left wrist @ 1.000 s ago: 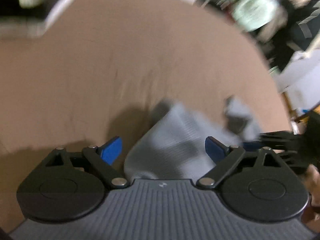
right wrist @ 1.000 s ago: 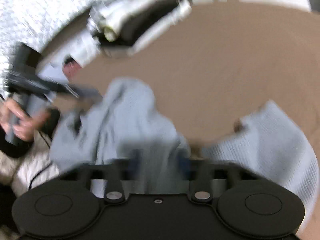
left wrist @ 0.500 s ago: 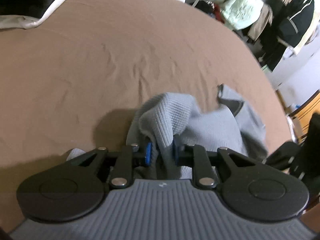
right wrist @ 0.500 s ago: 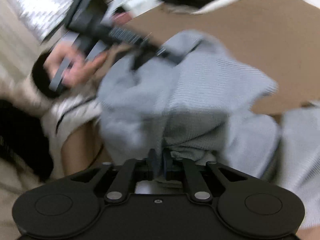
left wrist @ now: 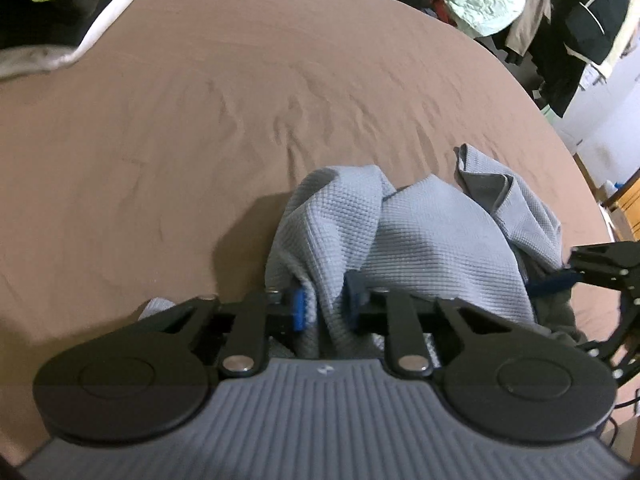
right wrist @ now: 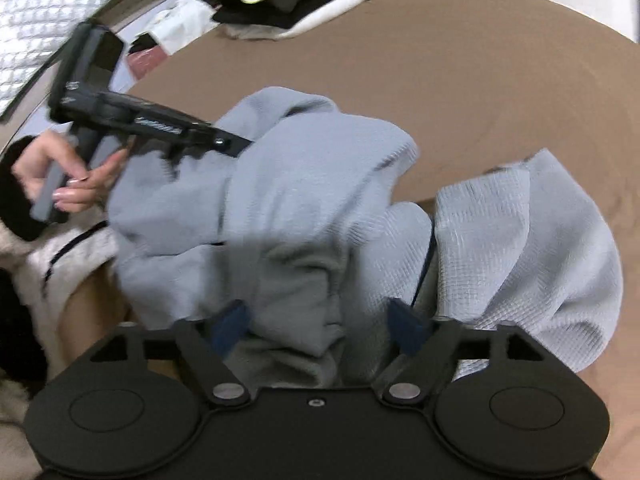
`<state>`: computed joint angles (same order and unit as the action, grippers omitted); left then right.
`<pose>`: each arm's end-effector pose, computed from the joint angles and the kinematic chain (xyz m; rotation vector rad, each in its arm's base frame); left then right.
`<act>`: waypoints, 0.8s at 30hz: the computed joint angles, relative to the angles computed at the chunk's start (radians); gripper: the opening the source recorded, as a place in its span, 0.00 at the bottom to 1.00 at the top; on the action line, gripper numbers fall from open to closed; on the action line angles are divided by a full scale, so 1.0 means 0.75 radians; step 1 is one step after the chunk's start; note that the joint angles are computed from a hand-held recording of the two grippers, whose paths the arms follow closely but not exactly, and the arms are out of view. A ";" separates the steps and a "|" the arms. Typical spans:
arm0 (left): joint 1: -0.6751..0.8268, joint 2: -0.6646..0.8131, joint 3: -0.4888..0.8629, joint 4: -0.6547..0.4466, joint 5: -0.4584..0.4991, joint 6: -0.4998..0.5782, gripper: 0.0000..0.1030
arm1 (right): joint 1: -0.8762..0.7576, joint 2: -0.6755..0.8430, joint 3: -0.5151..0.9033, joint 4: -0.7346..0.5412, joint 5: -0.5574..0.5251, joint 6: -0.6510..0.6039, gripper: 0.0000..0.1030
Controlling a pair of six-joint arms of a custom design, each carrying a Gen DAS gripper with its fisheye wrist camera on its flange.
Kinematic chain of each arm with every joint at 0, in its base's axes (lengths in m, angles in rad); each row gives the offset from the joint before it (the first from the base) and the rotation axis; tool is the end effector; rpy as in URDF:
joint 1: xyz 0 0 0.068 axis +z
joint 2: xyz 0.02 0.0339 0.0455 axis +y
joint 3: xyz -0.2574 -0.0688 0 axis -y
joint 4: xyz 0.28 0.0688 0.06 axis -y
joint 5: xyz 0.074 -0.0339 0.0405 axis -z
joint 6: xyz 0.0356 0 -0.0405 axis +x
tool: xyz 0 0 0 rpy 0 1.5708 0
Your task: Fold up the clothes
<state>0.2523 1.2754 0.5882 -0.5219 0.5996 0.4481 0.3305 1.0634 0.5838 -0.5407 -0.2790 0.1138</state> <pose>0.2337 0.0395 0.1318 0.3918 2.5180 -0.5791 0.2121 0.0831 0.1703 -0.3863 2.5912 0.5214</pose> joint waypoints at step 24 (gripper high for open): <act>-0.512 1.087 1.656 0.230 -0.823 -0.326 0.82 | -0.600 1.033 1.310 0.361 0.544 -0.217 0.65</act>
<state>-0.1316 2.0908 1.8304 -0.3494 -0.0178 0.2038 -0.1195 1.8385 1.5662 -0.2697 0.1289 -0.0486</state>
